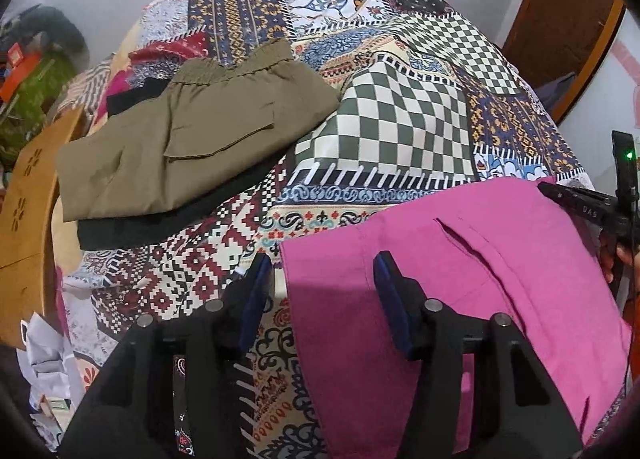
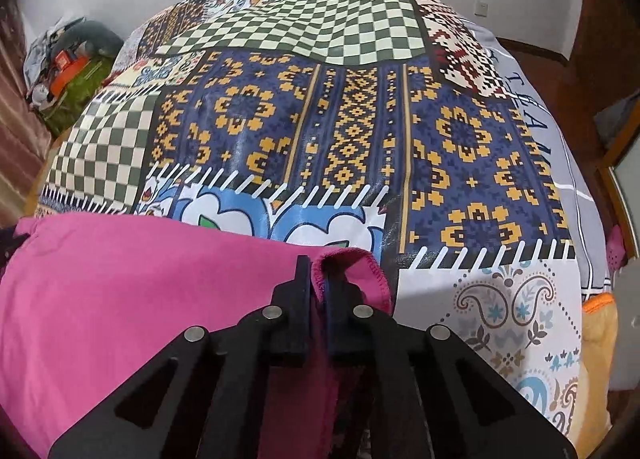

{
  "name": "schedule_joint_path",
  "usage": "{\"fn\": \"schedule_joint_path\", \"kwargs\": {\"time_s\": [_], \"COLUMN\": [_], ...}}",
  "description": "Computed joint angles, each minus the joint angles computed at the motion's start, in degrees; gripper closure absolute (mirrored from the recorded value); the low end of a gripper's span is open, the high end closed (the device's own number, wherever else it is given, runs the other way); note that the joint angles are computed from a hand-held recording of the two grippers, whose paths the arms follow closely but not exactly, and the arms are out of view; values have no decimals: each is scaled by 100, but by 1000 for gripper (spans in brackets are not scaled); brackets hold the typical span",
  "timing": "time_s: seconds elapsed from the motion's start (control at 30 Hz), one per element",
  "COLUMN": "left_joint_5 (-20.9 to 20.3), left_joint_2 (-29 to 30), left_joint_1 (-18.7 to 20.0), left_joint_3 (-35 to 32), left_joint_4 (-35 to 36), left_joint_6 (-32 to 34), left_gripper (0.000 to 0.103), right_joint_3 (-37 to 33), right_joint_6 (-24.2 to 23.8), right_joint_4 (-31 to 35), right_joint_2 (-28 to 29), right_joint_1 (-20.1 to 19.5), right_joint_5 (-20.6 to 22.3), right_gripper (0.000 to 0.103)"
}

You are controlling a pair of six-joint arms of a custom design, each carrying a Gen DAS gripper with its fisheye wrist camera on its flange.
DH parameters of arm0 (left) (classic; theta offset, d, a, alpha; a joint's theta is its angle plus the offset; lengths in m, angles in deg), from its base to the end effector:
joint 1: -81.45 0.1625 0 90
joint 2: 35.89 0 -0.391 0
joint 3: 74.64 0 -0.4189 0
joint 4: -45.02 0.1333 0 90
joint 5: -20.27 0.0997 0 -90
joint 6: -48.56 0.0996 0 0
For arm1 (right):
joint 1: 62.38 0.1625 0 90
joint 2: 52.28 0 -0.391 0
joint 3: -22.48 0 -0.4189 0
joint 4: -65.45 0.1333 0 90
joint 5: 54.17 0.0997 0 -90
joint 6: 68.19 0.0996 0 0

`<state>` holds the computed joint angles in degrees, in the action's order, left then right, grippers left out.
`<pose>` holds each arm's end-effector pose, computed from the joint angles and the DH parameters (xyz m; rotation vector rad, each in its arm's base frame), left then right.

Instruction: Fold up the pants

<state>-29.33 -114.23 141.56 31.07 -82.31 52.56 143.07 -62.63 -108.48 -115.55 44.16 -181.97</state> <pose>-0.1087 -0.5861 0.2954 0.6418 2.3771 -0.4118 0.2191 -0.4841 0.1334 0.0375 -2.4920 0.7396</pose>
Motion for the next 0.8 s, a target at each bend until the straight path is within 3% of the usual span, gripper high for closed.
{"fn": "schedule_joint_path", "kwargs": {"time_s": [0.13, 0.3, 0.37, 0.47, 0.57, 0.63, 0.8], "left_joint_5": [-59, 385, 557, 132, 68, 38, -33], "left_joint_2": [-3, -84, -153, -282, -363, -392, -365], "left_joint_1": [44, -148, -226, -216, -333, -437, -662], "left_joint_3": [-47, -47, -24, -177, -215, -231, -219], "left_joint_4": [82, 289, 315, 466, 392, 343, 145], "left_joint_6": [-74, -238, -335, -469, -509, -477, -261], "left_gripper": [47, 48, 48, 48, 47, 46, 37], "right_joint_3": [71, -206, -202, -196, -280, -351, -556], "right_joint_6": [100, 213, 292, 518, 482, 357, -56], "right_joint_4": [-45, 601, 750, 1082, 1127, 1054, 562], "right_joint_2": [-119, -33, -159, -453, -510, -512, -286], "right_joint_1": [-159, 123, 187, 334, 585, 789, 1216], "right_joint_5": [236, -349, -342, -182, -248, -243, -115], "right_gripper": [102, 98, 98, 95, 86, 71, 47]}}
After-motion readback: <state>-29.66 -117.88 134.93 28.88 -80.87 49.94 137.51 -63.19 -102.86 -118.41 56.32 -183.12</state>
